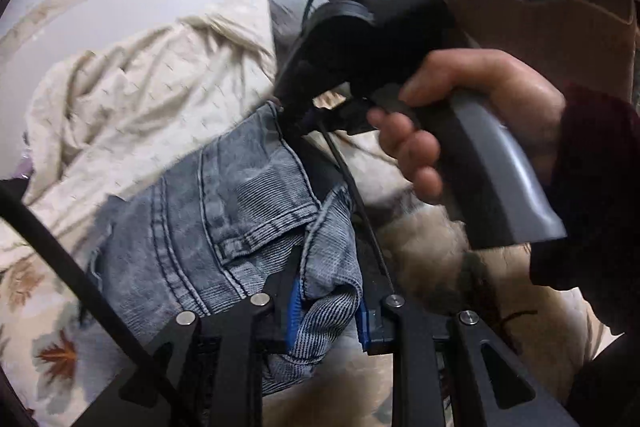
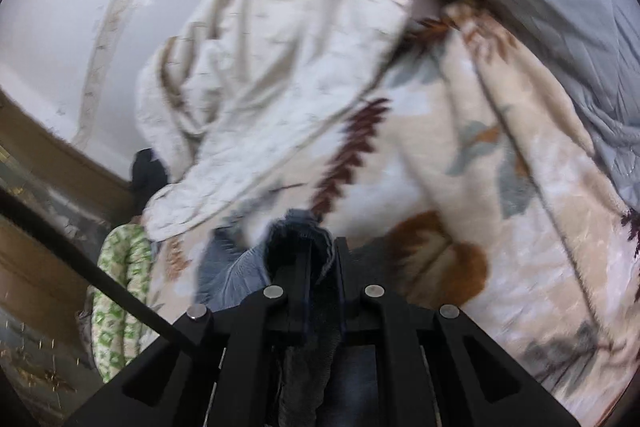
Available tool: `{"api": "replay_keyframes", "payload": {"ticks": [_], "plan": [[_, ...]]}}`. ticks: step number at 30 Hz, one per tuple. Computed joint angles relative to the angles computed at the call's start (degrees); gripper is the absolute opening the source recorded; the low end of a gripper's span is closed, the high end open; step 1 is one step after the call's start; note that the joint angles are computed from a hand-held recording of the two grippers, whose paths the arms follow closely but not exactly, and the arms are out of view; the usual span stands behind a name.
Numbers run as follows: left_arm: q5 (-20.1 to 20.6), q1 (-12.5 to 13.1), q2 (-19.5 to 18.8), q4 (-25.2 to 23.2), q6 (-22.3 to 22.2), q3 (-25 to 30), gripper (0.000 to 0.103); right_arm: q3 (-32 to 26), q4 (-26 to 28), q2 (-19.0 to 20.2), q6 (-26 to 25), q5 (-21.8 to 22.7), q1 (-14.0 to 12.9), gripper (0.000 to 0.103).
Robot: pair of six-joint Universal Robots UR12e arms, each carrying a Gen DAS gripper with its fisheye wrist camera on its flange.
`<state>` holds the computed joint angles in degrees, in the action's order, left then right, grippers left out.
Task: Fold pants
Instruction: 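Release the jeans with both tools and lay the bundle flat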
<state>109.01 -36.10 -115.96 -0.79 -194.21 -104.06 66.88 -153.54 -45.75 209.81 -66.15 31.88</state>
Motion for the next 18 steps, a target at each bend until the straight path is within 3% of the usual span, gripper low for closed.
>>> {"api": "replay_keyframes", "payload": {"ticks": [3, 4, 6, 8, 11, 14, 18], "plan": [[-1.7, -0.1, 0.1, 0.1, 1.0, -0.5, 0.027, -0.1, 2.5, 1.1, 2.5, 1.8, -1.0, 0.017], [-2.8, -0.1, 0.6, 0.7, 1.4, -1.1, 0.03, 0.0, 3.8, 1.3, 3.1, 1.3, -1.2, 0.037], [-5.9, 0.0, 2.0, 1.9, 2.6, -2.6, 0.033, 0.6, 5.8, 0.9, 4.4, -0.8, -1.4, 0.057], [-7.7, -0.4, 4.0, 3.6, 4.7, -4.7, 0.038, 2.4, 5.1, -0.5, 4.8, -0.6, -1.7, 0.057], [-8.3, -1.2, 7.1, 6.8, 7.0, -8.4, 0.044, 6.6, 0.3, -3.8, 4.8, -4.1, -1.5, 0.057], [-4.5, -1.8, 9.7, 9.7, 7.7, -11.5, 0.047, 10.3, -4.8, -6.7, 3.4, -6.9, -0.9, 0.057], [1.6, 0.9, 12.4, 10.9, 5.6, -14.4, 0.052, 13.5, -12.1, -8.8, 0.3, -8.3, 1.0, 0.057]]}}
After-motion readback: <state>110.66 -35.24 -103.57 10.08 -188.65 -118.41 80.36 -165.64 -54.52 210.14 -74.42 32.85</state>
